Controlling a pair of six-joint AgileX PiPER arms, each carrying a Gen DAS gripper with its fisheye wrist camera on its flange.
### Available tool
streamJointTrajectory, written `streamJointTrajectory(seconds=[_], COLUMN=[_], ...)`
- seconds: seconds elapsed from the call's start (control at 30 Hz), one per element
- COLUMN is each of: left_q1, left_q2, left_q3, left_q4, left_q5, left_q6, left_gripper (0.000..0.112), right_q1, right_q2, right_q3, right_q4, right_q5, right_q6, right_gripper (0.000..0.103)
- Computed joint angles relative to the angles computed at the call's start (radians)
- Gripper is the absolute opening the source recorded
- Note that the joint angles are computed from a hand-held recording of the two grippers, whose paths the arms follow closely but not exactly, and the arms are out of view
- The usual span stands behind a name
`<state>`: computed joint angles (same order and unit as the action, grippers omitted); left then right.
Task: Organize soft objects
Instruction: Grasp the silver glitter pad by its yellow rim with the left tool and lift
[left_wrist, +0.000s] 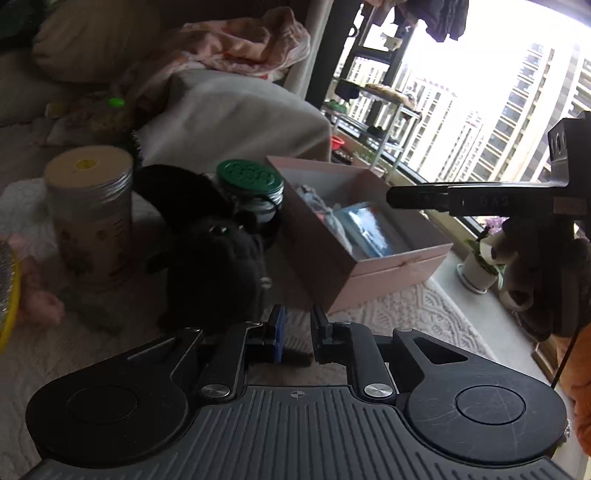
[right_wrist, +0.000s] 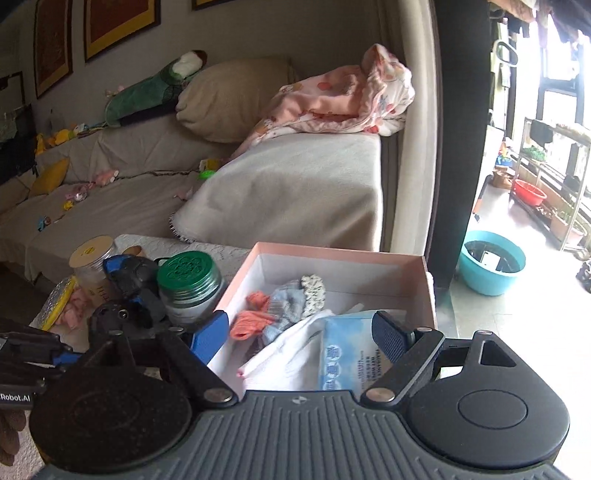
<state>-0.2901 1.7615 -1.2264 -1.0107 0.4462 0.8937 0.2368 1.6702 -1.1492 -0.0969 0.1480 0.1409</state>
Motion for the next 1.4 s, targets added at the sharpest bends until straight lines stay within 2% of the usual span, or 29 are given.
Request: streamJointTrajectory(seconds=[0.1,0.17,0.33,0.5,0.57,0.6,0.63,0.7,0.77,0.83,0.87,0.93,1.03,1.17,1.23,1.3,1.33,1.37,1.4], left_q1=[0.087,0.193,0.429,0.553,0.583,0.590,0.593,0.606,0.623,0.641,0.651,0.674,0.704,0.723,0.700,0.666,0.655,0.649,0.644], left_q2=[-0.074,-0.098,-0.084,0.025,0.076,0.099,0.120,0.141,0.163,0.188,0.207,0.242,0.274,0.287,0.278,0.270,0.269,0.272,0.275], left_q3=[0.127,0.173,0.198,0.130,0.088,0.063,0.035,0.015,0.006,-0.002,-0.008,-0.024,-0.040,-0.034,-0.038,-0.044,-0.036,-0.028,-0.008], left_q4=[-0.083,-0.223,-0.494,-0.669,-0.662,-0.634,-0.595,-0.555,-0.563,-0.584,-0.600,-0.608,-0.615,-0.640,-0.617,-0.593,-0.605,-0.623,-0.668], left_q5=[-0.066,-0.071,-0.038,-0.012,0.027,0.035,0.037,0.046,0.076,0.132,0.169,0.253,0.380,0.524,0.514,0.458,0.442,0.437,0.444], left_q6=[0.106,0.216,0.370,0.415,0.386,0.350,0.301,0.256,0.248,0.252,0.261,0.261,0.270,0.343,0.344,0.323,0.328,0.336,0.367], left_gripper=[0.017,0.017,0.017,0.017,0.017,0.017,0.017,0.017,0.017,0.017,0.017,0.019,0.030,0.031,0.031,0.029,0.027,0.019,0.018], right_q1=[0.106,0.182,0.362,0.478,0.512,0.527,0.543,0.562,0.567,0.564,0.561,0.552,0.540,0.538,0.536,0.535,0.536,0.535,0.535], right_q2=[0.011,0.030,0.145,0.348,0.447,0.499,0.563,0.669,0.776,0.872,0.889,0.866,0.835,0.784,0.773,0.765,0.759,0.755,0.751], right_q3=[-0.022,-0.048,-0.188,-0.442,-0.580,-0.658,-0.754,-0.903,-1.074,-1.238,-1.261,-1.206,-1.146,-1.015,-0.982,-0.965,-0.956,-0.952,-0.948], right_q4=[-0.300,-0.468,-0.581,-0.606,-0.607,-0.599,-0.586,-0.580,-0.490,-0.387,-0.373,-0.363,-0.345,-0.430,-0.461,-0.467,-0.466,-0.461,-0.457], right_q5=[0.030,0.054,0.097,0.144,0.190,0.226,0.272,0.321,0.398,0.489,0.501,0.462,0.435,0.351,0.322,0.311,0.309,0.310,0.312], right_q6=[0.268,0.416,0.471,0.463,0.443,0.417,0.384,0.356,0.250,0.162,0.160,0.166,0.148,0.219,0.242,0.247,0.249,0.248,0.245], right_gripper=[0.085,0.085,0.085,0.084,0.072,0.057,0.048,0.047,0.047,0.042,0.042,0.042,0.042,0.042,0.042,0.042,0.042,0.042,0.042])
